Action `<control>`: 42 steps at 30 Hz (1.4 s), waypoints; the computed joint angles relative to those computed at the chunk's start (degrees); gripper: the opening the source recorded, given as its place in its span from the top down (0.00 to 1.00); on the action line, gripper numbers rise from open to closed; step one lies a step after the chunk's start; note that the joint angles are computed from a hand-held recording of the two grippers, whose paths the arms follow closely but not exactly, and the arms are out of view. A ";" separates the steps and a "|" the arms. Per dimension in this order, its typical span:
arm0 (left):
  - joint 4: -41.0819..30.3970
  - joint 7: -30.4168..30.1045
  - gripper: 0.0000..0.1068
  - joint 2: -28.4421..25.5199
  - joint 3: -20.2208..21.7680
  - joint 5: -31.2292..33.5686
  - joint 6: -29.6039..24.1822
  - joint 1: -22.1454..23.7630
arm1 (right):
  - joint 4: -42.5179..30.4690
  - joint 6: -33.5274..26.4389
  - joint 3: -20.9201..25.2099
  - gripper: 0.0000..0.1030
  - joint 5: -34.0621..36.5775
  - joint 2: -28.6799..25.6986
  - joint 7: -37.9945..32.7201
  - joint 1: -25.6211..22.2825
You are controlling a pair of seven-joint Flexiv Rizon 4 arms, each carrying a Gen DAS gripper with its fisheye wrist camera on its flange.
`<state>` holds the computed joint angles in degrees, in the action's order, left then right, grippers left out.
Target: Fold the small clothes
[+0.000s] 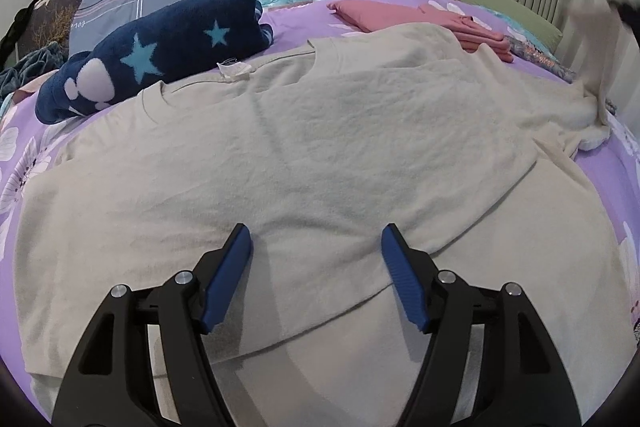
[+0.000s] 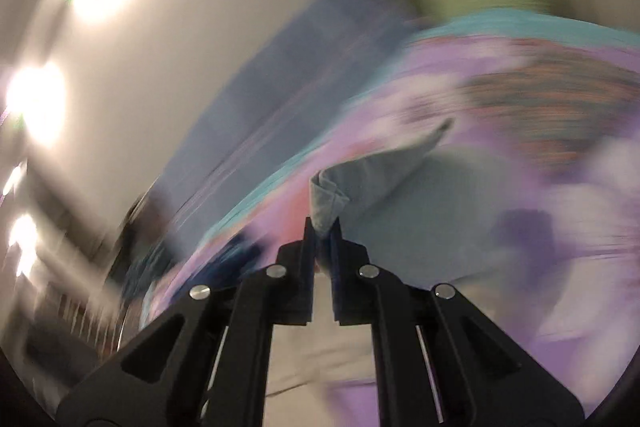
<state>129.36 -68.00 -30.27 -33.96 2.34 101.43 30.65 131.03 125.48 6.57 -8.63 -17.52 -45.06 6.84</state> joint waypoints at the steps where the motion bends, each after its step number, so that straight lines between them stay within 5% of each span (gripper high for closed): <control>1: 0.33 -0.03 0.35 -0.60 -2.26 0.23 0.04 2.25 | -1.26 0.51 1.68 0.94 -4.18 -1.39 1.01 -0.82; 3: 0.90 -0.31 0.35 -2.15 -6.90 0.87 0.08 6.86 | -5.59 0.76 7.05 0.94 -17.58 -6.57 4.90 -3.65; 5: 1.43 -0.71 0.35 -5.04 -13.12 1.84 -0.38 13.12 | -8.80 -2.07 7.62 0.94 -23.20 -9.90 5.60 -1.76; 7: 1.77 -1.03 0.35 -9.25 -19.35 2.83 -1.17 19.38 | -10.04 -5.91 6.32 0.94 -23.33 -11.69 2.97 2.22; 13: 1.94 -2.04 0.37 -16.01 -26.53 4.56 -2.90 26.43 | -10.41 -14.47 12.99 0.93 -31.50 -16.21 3.12 -3.55; 18: 2.37 -3.51 0.42 -25.30 -35.28 4.24 -7.56 32.23 | -7.80 -16.98 15.77 0.92 -30.18 -15.96 -0.50 -5.22; 22: 1.06 -5.72 0.40 -27.25 -38.20 1.69 -12.55 31.74 | -7.97 -17.56 16.01 0.92 -27.70 -16.13 -3.19 -4.46; 28: -4.59 -9.40 0.37 -23.48 -34.12 -4.68 -17.07 24.34 | -7.06 -15.51 12.35 0.90 -22.41 -14.88 -7.82 0.58; 29: -5.18 -9.09 0.44 -23.40 -33.81 -5.48 -17.46 23.61 | -6.90 -14.90 11.81 0.90 -21.82 -14.77 -8.69 1.28; 31: -7.35 -8.20 0.93 -21.13 -31.83 -6.92 -19.44 20.26 | -6.68 -14.40 11.26 0.85 -21.00 -14.51 -9.84 2.03; 32: -7.83 -7.92 0.99 -19.84 -31.12 -7.60 -19.76 19.25 | -6.41 -14.06 10.35 0.81 -19.91 -14.07 -10.35 3.05; 34: -8.30 -7.06 0.99 -17.70 -31.11 -8.36 -17.87 17.91 | -5.48 -12.83 9.59 0.72 -18.18 -13.20 -11.02 3.80; 38: -9.57 -4.13 0.99 -14.86 -35.39 -8.57 -15.28 19.34 | -3.66 -9.04 11.33 0.72 -20.10 -13.11 -10.64 -0.39; 42: -9.15 -2.96 0.99 -11.89 -39.68 -6.08 -12.31 22.95 | -3.22 -12.31 0.86 0.66 -6.47 -11.38 -10.61 10.40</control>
<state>120.21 -70.96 -42.16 -73.64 -3.74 89.12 53.59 127.81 113.17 7.43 -15.10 -28.89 -55.67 17.24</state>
